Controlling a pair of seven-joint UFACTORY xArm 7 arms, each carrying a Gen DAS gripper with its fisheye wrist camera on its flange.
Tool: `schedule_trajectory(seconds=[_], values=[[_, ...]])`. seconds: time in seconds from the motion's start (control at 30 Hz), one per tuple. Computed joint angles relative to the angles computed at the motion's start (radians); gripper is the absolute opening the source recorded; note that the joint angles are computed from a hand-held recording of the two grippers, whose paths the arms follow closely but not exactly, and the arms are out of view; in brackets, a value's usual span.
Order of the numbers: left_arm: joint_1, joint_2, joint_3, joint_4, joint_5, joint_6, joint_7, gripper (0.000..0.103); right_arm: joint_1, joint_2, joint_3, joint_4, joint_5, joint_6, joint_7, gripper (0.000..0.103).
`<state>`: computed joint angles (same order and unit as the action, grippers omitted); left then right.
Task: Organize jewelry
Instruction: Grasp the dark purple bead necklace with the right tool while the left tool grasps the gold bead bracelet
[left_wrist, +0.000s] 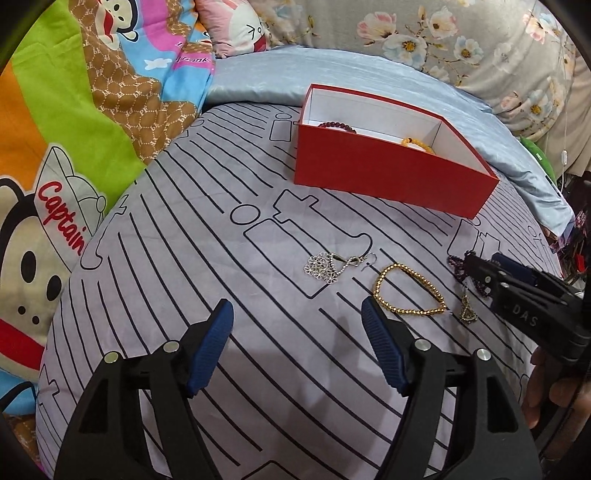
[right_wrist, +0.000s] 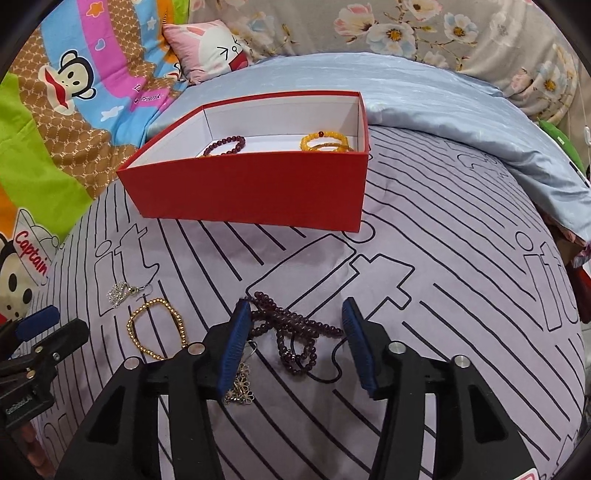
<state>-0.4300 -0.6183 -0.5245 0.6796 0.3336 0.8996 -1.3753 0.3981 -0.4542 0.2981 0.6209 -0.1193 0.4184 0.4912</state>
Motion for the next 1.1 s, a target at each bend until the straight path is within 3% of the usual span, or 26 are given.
schedule_trajectory(seconds=[0.2, 0.7, 1.03, 1.1], values=[[-0.001, 0.017, 0.002, 0.007, 0.002, -0.035, 0.0, 0.068, 0.024, -0.024, -0.032, -0.028, 0.044, 0.004, -0.028, 0.011], [-0.006, 0.09, -0.011, 0.044, 0.031, -0.092, -0.022, 0.066, 0.089, -0.337, -0.07, -0.201, 0.174, 0.11, -0.027, 0.01], [0.001, 0.125, 0.01, 0.044, 0.037, -0.146, -0.035, 0.06, 0.118, -0.378, -0.062, -0.224, 0.21, 0.135, -0.031, 0.01], [0.004, 0.157, 0.014, 0.056, 0.043, -0.162, -0.036, 0.053, 0.119, -0.379, -0.063, -0.227, 0.212, 0.132, -0.033, 0.01]])
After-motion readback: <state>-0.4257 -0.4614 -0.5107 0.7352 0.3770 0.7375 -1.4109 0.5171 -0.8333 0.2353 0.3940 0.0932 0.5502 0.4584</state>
